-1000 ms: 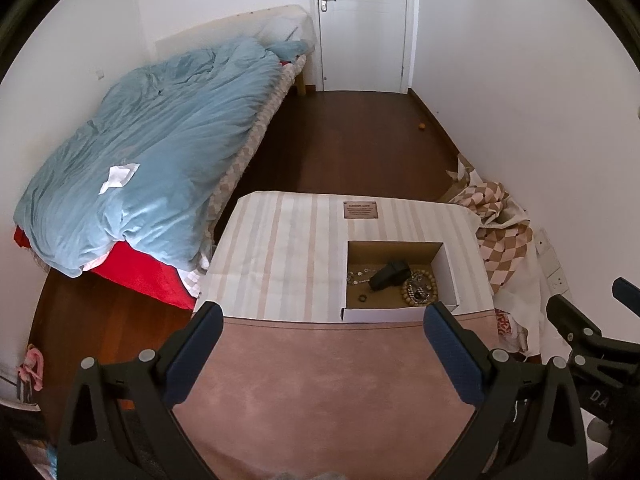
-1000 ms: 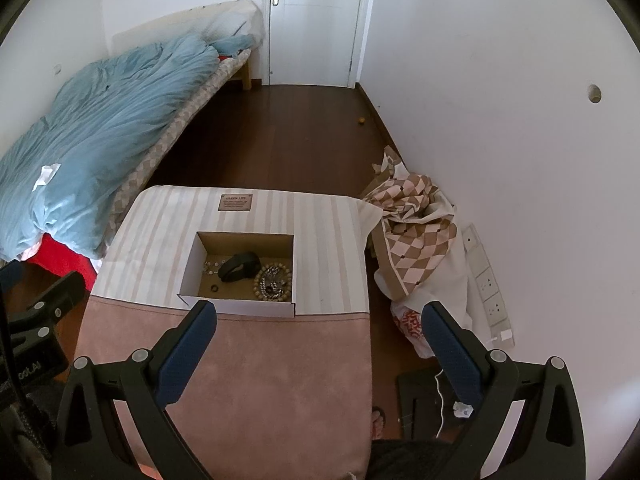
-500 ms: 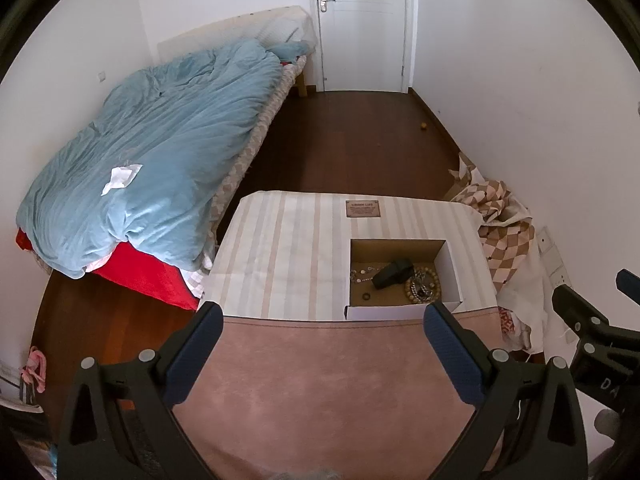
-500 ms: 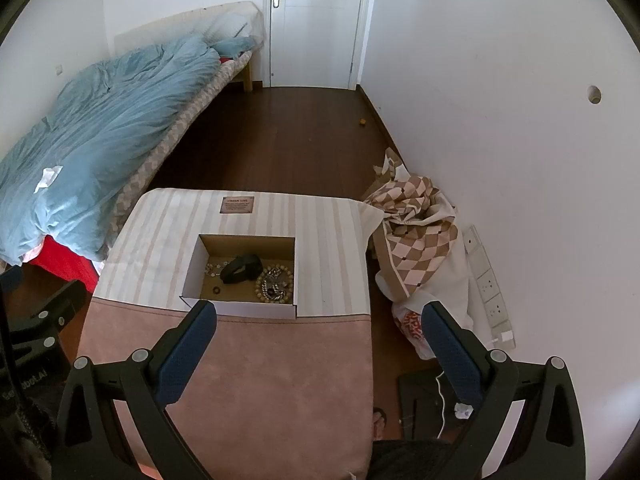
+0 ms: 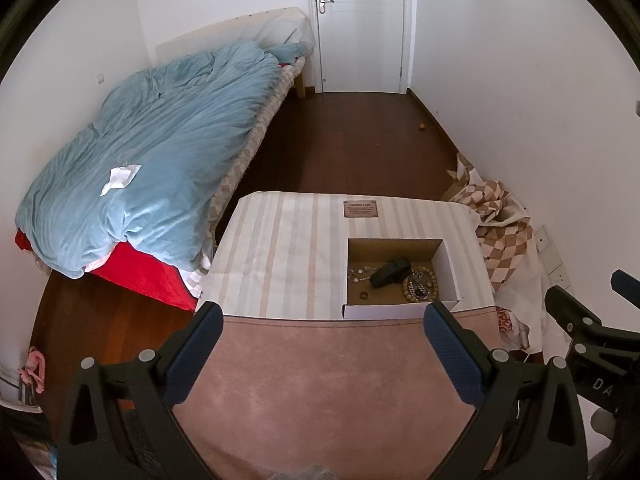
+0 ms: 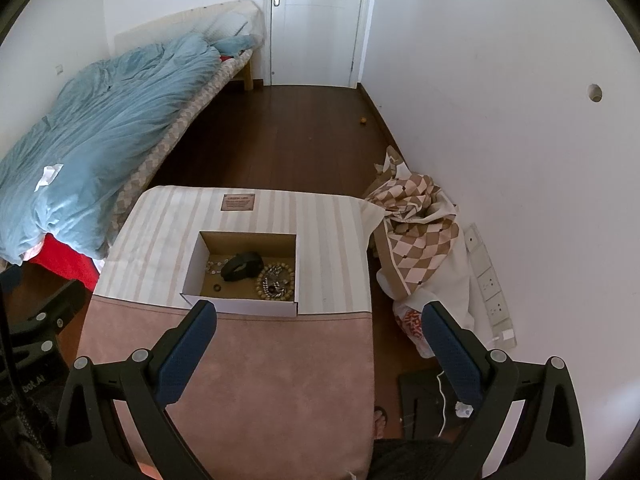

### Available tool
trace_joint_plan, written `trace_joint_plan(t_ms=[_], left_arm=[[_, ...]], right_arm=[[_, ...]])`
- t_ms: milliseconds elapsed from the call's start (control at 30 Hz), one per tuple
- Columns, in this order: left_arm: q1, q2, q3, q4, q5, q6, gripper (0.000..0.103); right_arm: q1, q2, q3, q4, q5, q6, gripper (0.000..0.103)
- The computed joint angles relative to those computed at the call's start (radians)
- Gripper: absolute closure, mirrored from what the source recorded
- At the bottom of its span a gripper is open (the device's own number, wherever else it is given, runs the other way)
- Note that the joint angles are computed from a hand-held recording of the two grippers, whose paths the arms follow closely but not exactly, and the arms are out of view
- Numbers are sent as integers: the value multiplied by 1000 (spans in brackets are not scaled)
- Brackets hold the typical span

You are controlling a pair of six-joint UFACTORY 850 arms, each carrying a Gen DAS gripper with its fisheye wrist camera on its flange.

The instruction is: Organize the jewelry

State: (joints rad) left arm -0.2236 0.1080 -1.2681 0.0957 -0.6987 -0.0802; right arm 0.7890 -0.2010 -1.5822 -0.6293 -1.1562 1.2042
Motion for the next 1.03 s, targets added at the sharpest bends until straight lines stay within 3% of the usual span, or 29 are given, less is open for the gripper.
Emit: trace_joint_plan(t_ms=[800,1033], left_arm=[[4,4,1,-12,-7,8,1],[13,7,3,-78,-10,50,1]], right_arm=[[3,9,13,-1,16,-1,0],[2,10,12,1,17,-3,0]])
